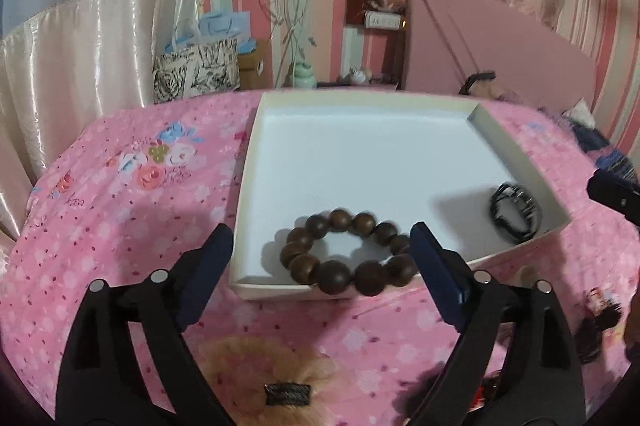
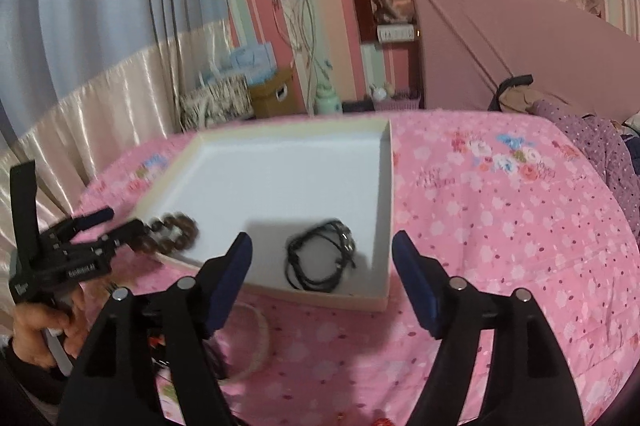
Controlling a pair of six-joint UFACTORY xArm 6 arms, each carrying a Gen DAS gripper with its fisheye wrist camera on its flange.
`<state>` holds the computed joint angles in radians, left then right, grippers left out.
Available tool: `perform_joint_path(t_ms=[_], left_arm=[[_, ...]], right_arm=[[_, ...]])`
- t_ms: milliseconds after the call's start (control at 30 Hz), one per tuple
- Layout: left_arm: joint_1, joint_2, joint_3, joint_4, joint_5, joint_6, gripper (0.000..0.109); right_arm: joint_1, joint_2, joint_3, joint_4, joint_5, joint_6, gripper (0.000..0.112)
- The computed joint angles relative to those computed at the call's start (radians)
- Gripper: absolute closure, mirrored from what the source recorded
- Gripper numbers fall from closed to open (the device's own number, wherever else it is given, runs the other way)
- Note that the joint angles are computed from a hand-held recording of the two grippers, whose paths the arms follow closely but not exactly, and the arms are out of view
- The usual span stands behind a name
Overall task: Organize jewelry
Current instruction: 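Lift both open tools out of the tray back toward the jewelry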
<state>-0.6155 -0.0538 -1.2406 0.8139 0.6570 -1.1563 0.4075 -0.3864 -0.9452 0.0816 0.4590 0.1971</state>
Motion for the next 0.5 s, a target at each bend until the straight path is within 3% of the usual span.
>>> perform_joint_path(t_ms=[67,233,333,400,500], left_arm=[[-0.014,-0.024,0.002,0.047,0.009,-0.036,0.014],[-0.063,-0.074,-0.006,0.125,0.115,-0.064,0.011],[-0.107,-0.163,0.061,0.193,0.187,-0.104,0.009],[-0.177,-0.25,0.135,0.271,0.311,-0.148,0.009],[-0.283,-0.396,0.27,0.334,0.446,-0.253,0.009]], right_arm=[[0.01,-0.027,0.029,-0.092,-0.063,0.129,0.024],[0.058,-0.052,-0.005,-0.362,-0.036,0.34,0.024],[0.062,-0.085,-0.002,-0.521,-0.052,0.485,0.02],[0.061,-0.123,0.005,-0.638,-0.049,0.605,0.019],[0.118,-0.228,0.025,-0.768,0.044,0.713,0.019]])
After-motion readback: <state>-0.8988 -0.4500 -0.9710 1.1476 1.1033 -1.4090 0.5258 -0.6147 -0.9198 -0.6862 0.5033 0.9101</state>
